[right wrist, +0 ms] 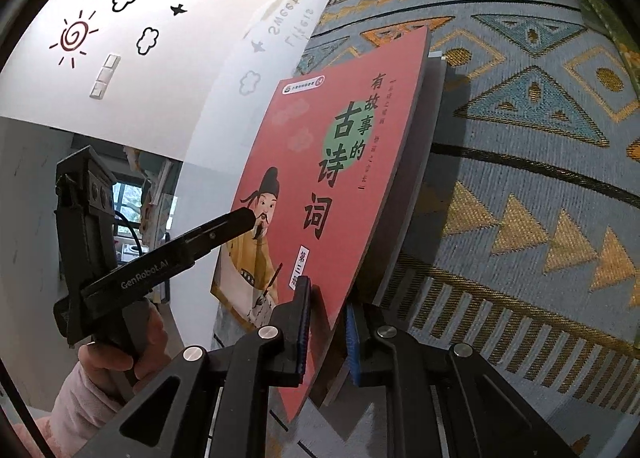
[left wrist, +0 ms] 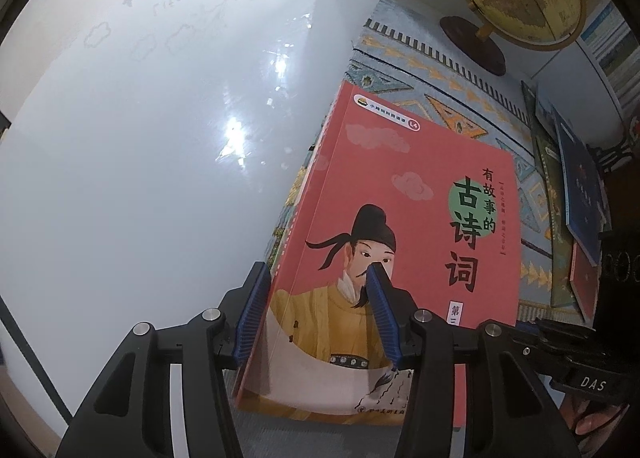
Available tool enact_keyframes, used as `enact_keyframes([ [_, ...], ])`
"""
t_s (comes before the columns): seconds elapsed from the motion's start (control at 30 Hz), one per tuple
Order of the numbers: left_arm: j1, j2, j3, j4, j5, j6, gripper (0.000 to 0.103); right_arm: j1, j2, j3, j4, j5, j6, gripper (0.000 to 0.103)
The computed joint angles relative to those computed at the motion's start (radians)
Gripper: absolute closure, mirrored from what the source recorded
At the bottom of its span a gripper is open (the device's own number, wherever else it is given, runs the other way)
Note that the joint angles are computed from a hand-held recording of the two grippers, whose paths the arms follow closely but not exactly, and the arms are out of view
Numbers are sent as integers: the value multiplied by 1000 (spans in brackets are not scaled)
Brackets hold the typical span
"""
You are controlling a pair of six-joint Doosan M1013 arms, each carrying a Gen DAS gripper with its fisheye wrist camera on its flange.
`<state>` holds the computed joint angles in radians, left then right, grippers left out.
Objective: Organize books
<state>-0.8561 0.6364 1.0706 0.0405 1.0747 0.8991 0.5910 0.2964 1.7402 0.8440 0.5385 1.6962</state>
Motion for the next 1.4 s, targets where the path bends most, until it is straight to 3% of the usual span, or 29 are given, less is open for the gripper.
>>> enact_keyframes([
  [1.13,-4,-1,-8,8,56,-5,54,17,10,-32,-120,6,134,84],
  [1.4,-7,-16,8,32,61,-36,54,18,24,-65,-176,45,214,77],
])
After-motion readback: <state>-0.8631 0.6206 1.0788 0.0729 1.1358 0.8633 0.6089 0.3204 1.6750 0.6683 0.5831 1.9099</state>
